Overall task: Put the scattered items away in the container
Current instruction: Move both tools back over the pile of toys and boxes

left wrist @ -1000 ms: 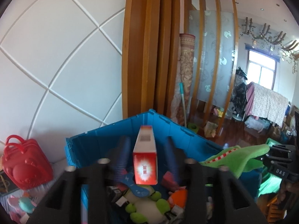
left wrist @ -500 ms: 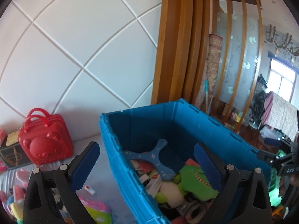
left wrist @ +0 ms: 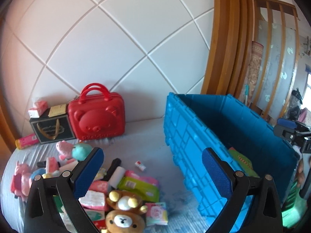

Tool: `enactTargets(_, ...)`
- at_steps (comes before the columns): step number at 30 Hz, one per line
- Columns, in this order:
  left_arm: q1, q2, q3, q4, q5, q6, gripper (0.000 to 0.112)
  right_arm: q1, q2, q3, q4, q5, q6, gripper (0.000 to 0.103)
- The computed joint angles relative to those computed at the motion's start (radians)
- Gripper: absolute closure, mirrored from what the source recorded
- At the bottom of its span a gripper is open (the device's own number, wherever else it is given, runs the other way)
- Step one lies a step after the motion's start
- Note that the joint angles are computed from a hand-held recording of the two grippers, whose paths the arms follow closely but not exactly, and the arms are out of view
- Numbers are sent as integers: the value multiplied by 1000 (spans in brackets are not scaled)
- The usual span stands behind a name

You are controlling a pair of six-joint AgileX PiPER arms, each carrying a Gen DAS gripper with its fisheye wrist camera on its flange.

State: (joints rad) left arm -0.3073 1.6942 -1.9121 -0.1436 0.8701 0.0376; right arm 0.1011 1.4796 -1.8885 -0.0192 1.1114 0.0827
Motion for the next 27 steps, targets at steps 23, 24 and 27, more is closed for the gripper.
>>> enactTargets(23, 517, 10, 465, -453, 35, 758, 12, 572, 315, -32, -297, 43, 460, 0)
enactTargets(24, 516, 31, 463, -457, 34, 769, 12, 578, 324, -17, -296, 33, 469, 0)
enactTargets(27, 506, 95, 441, -457, 26, 783, 12, 588, 362, 20, -288, 7, 486, 0)
